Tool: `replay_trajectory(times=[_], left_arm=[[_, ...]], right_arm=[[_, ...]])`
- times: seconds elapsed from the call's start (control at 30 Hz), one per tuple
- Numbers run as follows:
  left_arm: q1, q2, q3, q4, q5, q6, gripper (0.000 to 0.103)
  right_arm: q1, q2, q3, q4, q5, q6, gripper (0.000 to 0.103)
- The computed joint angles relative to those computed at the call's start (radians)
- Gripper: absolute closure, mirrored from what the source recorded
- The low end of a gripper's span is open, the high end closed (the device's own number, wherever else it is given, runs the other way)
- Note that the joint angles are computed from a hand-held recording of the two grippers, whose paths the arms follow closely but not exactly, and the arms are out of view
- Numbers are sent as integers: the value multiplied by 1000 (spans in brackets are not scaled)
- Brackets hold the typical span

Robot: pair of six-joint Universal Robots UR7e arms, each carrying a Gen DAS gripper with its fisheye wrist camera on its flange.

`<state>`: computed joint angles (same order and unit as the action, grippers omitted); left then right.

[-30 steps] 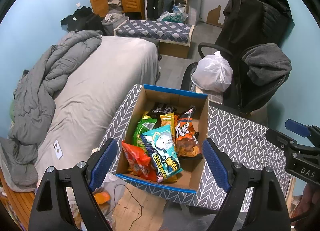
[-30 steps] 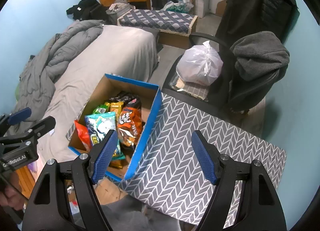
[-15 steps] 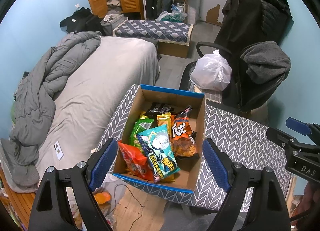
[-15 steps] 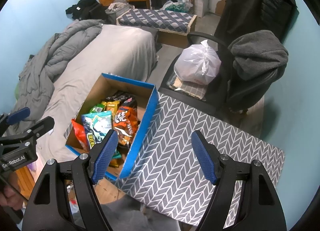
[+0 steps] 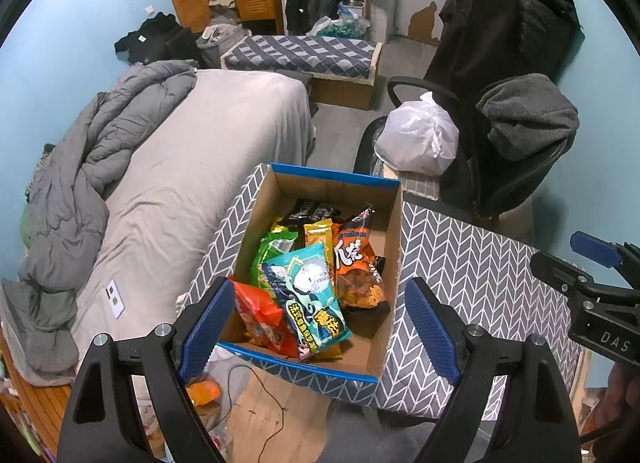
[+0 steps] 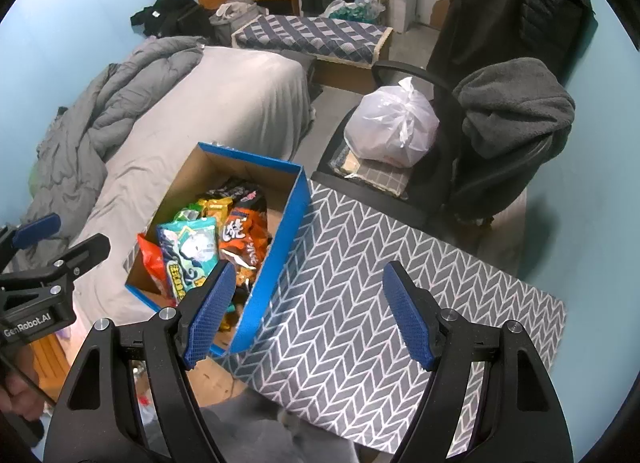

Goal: Organize snacks

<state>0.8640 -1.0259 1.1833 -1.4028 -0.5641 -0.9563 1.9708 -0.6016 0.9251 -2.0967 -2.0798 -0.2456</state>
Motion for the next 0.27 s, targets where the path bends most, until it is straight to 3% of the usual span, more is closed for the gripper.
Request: replay_trajectory(times=[0.27], left_arm=[[-1,6,-5,13,-5,-11,15]], right_arm=[[-1,-5,10,-7,-5,-5,28]])
